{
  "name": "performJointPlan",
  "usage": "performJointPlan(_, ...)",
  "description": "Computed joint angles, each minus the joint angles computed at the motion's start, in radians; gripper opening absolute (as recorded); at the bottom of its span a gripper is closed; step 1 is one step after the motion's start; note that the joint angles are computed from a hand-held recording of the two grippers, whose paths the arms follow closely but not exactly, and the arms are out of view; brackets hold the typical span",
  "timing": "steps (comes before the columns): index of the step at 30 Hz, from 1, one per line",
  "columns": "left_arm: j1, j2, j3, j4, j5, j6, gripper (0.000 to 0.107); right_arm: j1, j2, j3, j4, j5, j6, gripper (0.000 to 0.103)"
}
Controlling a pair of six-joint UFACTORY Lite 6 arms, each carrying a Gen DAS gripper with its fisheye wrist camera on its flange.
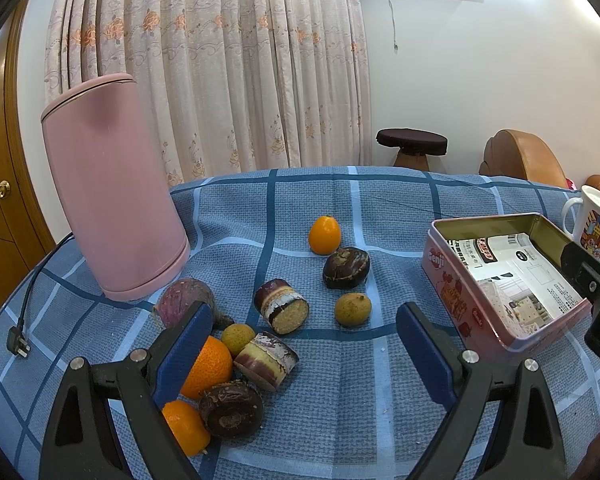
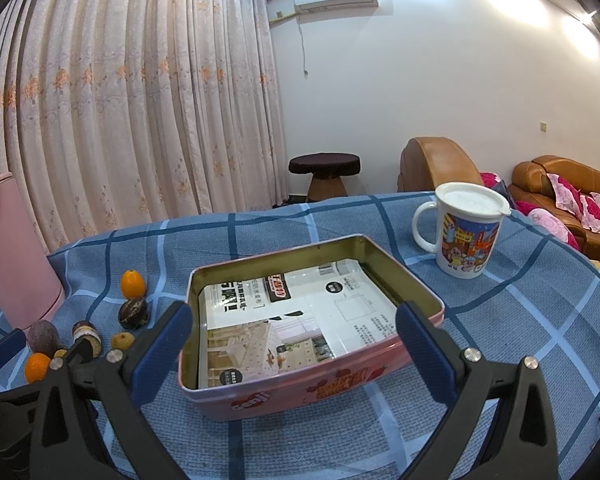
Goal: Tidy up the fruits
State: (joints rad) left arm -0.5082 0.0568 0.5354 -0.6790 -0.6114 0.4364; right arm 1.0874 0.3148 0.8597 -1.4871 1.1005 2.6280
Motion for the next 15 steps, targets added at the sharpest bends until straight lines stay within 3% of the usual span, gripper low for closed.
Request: performJointPlan(15, 0.004, -0.004, -0.001, 0.005, 0.004, -0.003, 0.094, 0.004, 0.003, 0.004, -0.005, 0.004, 0.000, 0.103)
